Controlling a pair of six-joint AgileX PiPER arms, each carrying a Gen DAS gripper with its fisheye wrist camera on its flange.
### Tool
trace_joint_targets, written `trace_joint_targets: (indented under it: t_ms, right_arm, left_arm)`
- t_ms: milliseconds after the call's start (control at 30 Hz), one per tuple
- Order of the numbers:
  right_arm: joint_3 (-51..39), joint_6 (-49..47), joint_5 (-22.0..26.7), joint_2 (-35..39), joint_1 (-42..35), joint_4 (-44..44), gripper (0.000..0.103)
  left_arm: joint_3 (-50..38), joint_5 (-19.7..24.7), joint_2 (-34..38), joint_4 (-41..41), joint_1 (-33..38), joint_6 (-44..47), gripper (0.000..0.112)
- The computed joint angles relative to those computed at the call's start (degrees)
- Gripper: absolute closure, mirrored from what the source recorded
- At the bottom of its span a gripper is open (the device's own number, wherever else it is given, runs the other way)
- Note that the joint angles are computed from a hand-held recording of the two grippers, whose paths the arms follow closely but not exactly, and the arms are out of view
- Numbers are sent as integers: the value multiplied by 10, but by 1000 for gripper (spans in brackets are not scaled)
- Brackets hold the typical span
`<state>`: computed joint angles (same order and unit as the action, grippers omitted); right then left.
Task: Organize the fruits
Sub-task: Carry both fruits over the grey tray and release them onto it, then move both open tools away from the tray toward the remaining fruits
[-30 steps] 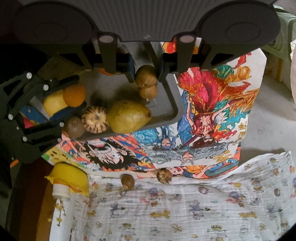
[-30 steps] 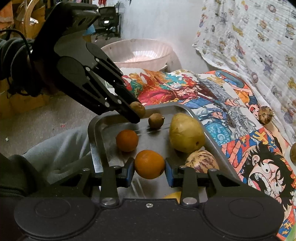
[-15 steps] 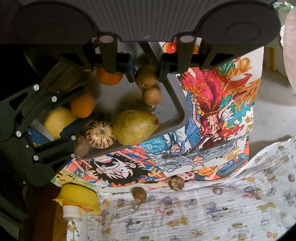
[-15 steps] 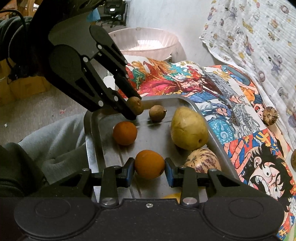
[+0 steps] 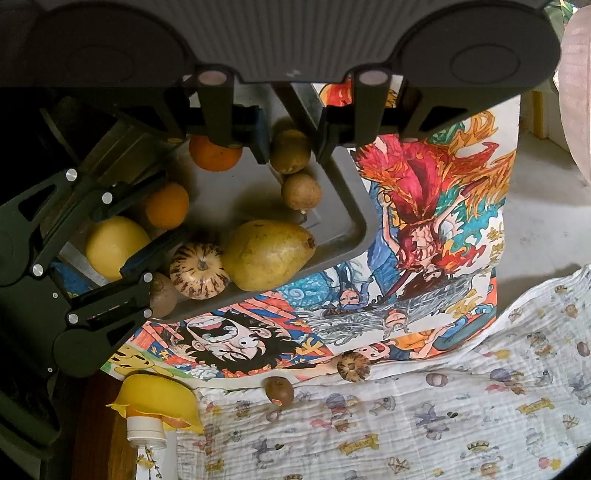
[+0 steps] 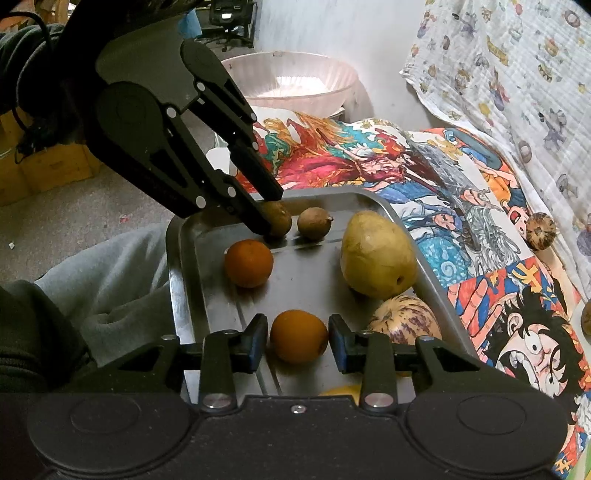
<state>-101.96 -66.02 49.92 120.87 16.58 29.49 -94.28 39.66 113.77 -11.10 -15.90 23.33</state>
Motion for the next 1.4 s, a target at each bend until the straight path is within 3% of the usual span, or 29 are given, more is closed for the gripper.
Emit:
trace_joint_targets:
  t_ms: [200, 300, 467, 633, 767, 933, 1200, 1400]
  right_arm:
    - [4, -5, -3, -5, -1, 7, 62]
    - [13, -11, -6, -14, -5, 19, 57]
    - [15, 0, 17, -27, -23, 42, 40]
    - [61, -11, 8, -68, -42, 61, 20]
    - [104, -17, -3, -104, -57, 63, 9]
    - [143, 1, -17, -134, -73, 46, 6]
    - [174, 42, -28, -157, -104, -1, 4]
    - [143, 87, -26, -139, -127, -46, 1]
  left_arm:
    - [3, -4, -8, 1, 2, -3, 73]
    - [1, -5, -11, 6, 2, -7, 61]
    - [4, -7, -24, -4, 1, 3, 29]
    - [24, -21, -44, -13, -7, 37, 18]
    - [39, -27, -57, -16, -19, 66, 15]
    - [54, -25, -67, -12, -35, 96, 14]
    - [6, 30, -45, 38, -64, 91, 13]
    - [-75, 82, -3, 73, -81, 68, 11]
